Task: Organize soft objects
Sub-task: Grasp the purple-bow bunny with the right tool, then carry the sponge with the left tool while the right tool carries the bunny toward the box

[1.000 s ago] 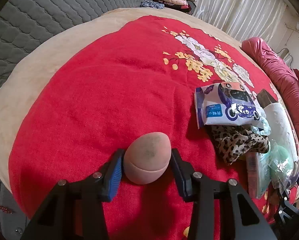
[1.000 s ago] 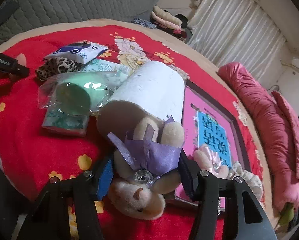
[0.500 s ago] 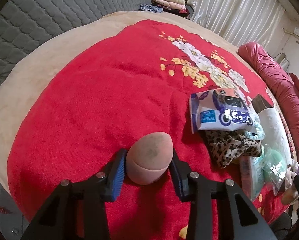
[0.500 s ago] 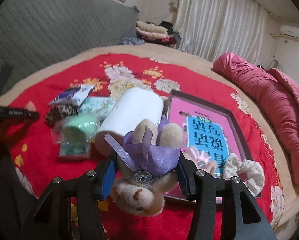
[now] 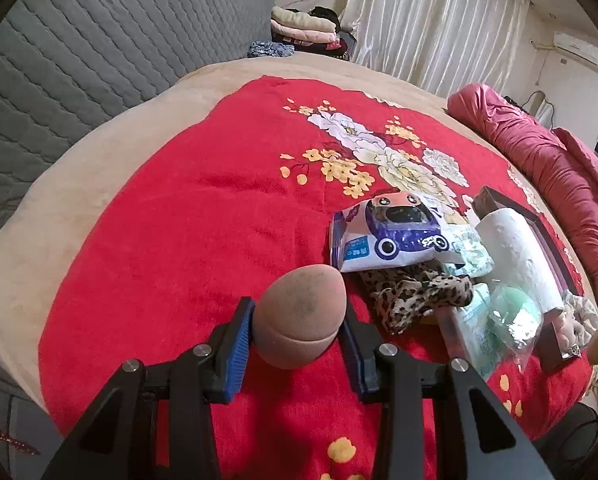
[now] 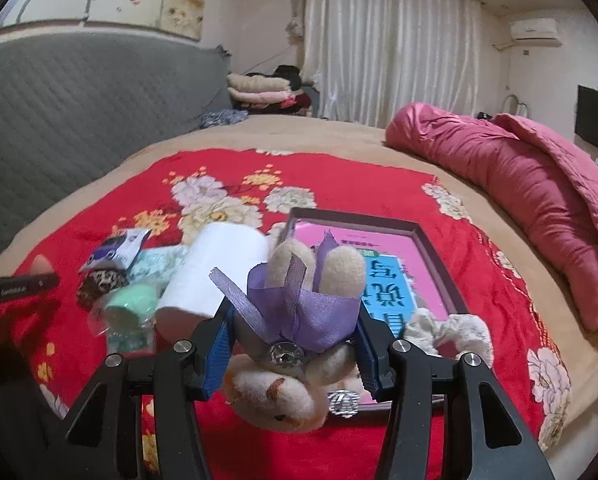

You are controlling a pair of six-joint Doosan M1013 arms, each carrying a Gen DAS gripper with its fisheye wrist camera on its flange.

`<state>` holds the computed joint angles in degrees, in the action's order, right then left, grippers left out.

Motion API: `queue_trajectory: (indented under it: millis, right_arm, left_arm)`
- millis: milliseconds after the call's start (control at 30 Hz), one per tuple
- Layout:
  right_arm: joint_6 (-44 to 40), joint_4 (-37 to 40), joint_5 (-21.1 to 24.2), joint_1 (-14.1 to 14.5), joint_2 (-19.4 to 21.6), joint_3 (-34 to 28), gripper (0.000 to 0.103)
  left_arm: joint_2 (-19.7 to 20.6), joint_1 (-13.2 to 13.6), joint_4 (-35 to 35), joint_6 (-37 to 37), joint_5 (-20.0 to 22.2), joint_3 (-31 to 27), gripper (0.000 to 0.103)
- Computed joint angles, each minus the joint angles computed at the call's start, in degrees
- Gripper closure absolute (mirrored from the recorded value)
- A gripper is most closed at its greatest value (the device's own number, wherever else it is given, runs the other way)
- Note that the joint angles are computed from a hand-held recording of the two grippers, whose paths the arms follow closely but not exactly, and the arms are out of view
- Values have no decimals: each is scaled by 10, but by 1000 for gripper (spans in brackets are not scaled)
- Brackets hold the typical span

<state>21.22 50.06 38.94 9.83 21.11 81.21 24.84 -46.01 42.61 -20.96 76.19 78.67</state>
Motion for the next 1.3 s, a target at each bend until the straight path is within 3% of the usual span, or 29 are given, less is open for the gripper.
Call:
queue_trajectory:
  millis: [167,400,700,867,1000,1300]
  right_arm:
    - [5,22,1,-12,2,-6,48]
    - [2,60,-21,-27,4,-10,48]
    - [1,104,-44,-49,9,-17,48]
    - [-3,124,-50,-57,11,-18,48]
    - [-3,133,-58,-60,12,-18,48]
    - [6,126,-55,-64,15,-20,48]
  left_arm:
    - [13,-9,4,35,33,-29,62]
    - [31,-20,28,70,40,-85,62]
    - [81,-17,31,153,9,-199,62]
    - [141,-8,21,266,-6,-311,62]
    - [189,7,-34,351,-26,-396,62]
    - [328,29,-141,505,67,-630,62]
